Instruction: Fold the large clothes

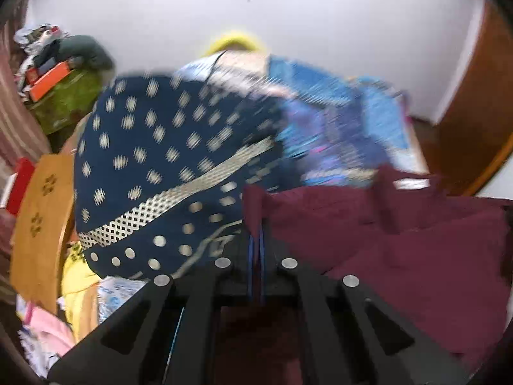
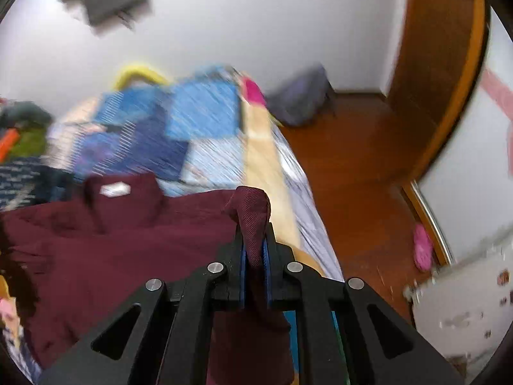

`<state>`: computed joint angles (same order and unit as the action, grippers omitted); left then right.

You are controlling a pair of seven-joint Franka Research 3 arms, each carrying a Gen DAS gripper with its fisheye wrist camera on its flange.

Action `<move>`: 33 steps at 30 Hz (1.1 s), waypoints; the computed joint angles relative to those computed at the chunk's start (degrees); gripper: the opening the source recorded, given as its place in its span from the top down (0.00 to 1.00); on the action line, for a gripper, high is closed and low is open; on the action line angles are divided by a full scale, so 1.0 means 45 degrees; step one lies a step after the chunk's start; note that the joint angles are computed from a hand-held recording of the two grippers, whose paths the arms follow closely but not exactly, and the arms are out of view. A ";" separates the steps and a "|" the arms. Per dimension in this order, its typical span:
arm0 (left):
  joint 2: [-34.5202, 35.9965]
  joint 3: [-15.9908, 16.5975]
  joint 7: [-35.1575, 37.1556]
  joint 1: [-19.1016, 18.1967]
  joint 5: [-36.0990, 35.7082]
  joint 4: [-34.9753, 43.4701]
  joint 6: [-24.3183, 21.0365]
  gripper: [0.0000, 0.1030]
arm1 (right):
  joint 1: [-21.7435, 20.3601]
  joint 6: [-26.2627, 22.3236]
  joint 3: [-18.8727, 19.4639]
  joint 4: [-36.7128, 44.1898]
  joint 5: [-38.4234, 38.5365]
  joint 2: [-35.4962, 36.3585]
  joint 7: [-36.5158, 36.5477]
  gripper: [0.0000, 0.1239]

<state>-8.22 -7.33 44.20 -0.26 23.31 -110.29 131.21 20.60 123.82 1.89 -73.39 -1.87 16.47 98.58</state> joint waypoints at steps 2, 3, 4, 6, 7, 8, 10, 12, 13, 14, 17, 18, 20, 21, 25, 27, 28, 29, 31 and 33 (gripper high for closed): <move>0.0293 0.0186 -0.0277 0.0173 -0.0131 -0.0369 0.0205 0.94 | -0.0112 -0.0839 -0.0087 0.0444 0.0240 0.0804 0.0395 0.92; 0.0265 0.0305 -0.0196 0.0221 -0.0434 -0.0645 0.0570 0.94 | -0.0178 -0.1048 -0.0086 0.0512 0.0446 0.1009 0.0474 0.92; 0.0173 0.0415 -0.0079 0.0268 -0.0748 -0.0972 0.1030 0.91 | -0.0244 -0.1093 -0.0097 0.0428 0.0627 0.1071 0.0557 0.92; -0.0033 0.0470 0.0102 0.0342 -0.0948 -0.1371 0.1659 0.91 | -0.0280 -0.1205 -0.0118 0.0238 0.0785 0.1108 0.0712 0.89; -0.0045 0.0400 0.0146 0.0371 -0.0775 -0.1312 0.1552 0.91 | -0.0241 -0.1245 -0.0135 0.0222 0.0699 0.1114 0.0712 0.89; -0.0039 0.0327 0.0154 0.0389 -0.0584 -0.1232 0.1389 0.91 | -0.0179 -0.1371 -0.0174 0.0299 0.0494 0.1129 0.0660 0.87; -0.0029 0.0148 0.0055 0.0376 -0.0129 -0.0967 0.0849 0.91 | 0.0081 -0.1746 -0.0275 0.0555 -0.0216 0.1089 0.0592 0.87; -0.0114 0.0042 0.0016 0.0309 0.0146 -0.0830 0.0516 0.91 | 0.0230 -0.2204 -0.0264 0.0809 -0.0633 0.0943 0.0320 0.87; -0.0194 0.0000 -0.0025 0.0273 0.0258 -0.0817 0.0419 0.91 | 0.0250 -0.2234 -0.0232 0.0721 -0.0737 0.0734 0.0091 0.87; -0.0334 -0.0060 -0.0102 0.0240 0.0429 -0.0822 0.0274 0.91 | 0.0252 -0.2115 -0.0211 0.0483 -0.0821 0.0461 -0.0073 0.87; -0.0863 -0.0161 -0.0245 0.0121 0.0647 -0.0973 0.0009 0.91 | 0.0190 -0.1561 -0.0033 -0.0431 -0.0822 -0.0623 -0.0665 0.87; -0.1116 -0.0193 -0.0232 0.0078 0.0681 -0.1081 -0.0059 0.90 | 0.0184 -0.1455 0.0030 -0.0659 -0.0833 -0.0925 -0.0776 0.86; -0.1616 -0.0341 -0.0256 0.0017 0.0922 -0.1251 -0.0350 0.87 | 0.0158 -0.1228 0.0147 -0.1165 -0.0836 -0.1559 -0.0917 0.78; -0.1870 -0.0408 -0.0276 -0.0009 0.1048 -0.1383 -0.0446 0.80 | 0.0130 -0.0904 0.0212 -0.1686 -0.0839 -0.2110 -0.1006 0.71; -0.3059 -0.0672 -0.0381 -0.0105 0.1593 -0.2045 -0.0617 0.53 | 0.0003 0.0339 0.0552 -0.3441 -0.1181 -0.3898 -0.1089 0.54; -0.3661 -0.0680 -0.0195 -0.0244 0.1480 -0.2390 -0.0720 0.47 | -0.0109 0.0556 0.0734 -0.3894 -0.1135 -0.4471 -0.1297 0.49; -0.4042 -0.0644 -0.0079 -0.0340 0.1293 -0.2611 -0.0800 0.40 | -0.0166 0.0677 0.0795 -0.4252 -0.0951 -0.4891 -0.1451 0.48; -0.4266 -0.0632 -0.0047 -0.0385 0.1153 -0.2760 -0.0811 0.36 | -0.0239 0.0765 0.0841 -0.4500 -0.0743 -0.5163 -0.1570 0.44; -0.4976 -0.0555 0.0033 -0.0530 0.0727 -0.3248 -0.0919 0.19 | -0.0367 0.1009 0.0910 -0.5149 -0.0246 -0.5832 -0.1762 0.37; -0.5756 -0.0512 -0.0025 -0.0640 0.0343 -0.3872 -0.0992 0.11 | -0.0511 0.1183 0.1021 -0.5702 -0.0010 -0.6342 -0.1789 0.33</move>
<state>-34.12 -9.63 44.09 -3.14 24.85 -127.72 126.74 18.30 129.14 6.49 -99.04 -1.91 -12.07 90.53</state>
